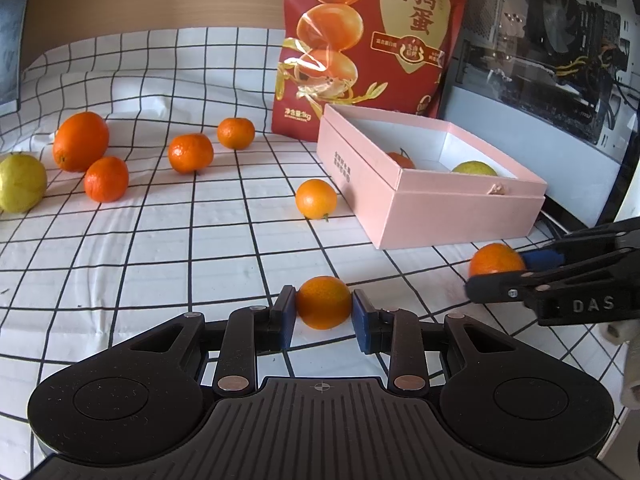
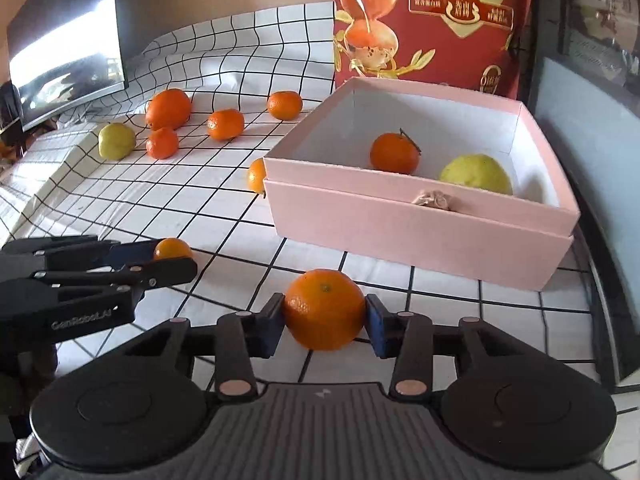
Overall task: Organize fruits
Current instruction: 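Close the right tool on the large orange while the left holds its mandarin, then carry both oranges over the pink box and open both tools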
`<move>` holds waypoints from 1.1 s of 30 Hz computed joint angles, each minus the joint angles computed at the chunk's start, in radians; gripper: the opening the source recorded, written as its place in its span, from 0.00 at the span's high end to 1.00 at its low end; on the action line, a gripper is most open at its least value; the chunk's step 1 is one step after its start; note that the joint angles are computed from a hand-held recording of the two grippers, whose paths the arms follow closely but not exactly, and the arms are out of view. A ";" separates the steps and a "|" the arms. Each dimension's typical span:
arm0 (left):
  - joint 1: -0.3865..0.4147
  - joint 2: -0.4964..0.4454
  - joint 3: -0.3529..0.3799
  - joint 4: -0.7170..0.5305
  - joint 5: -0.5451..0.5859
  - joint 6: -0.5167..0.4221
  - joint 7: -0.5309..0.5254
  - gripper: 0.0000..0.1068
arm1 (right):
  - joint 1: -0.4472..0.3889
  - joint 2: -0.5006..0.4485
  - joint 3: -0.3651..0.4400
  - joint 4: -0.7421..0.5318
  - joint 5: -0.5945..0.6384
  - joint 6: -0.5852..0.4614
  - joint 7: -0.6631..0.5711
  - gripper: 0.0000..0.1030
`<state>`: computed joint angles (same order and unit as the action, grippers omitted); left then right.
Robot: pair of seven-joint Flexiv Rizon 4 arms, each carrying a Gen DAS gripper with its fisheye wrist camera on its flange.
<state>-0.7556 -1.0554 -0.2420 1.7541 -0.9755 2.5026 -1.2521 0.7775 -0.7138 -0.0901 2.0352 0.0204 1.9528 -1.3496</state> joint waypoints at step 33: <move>-0.099 -0.118 0.503 -0.612 0.084 -0.912 -0.011 0.68 | 0.060 -0.043 -0.297 -0.431 0.012 -0.421 0.163 0.59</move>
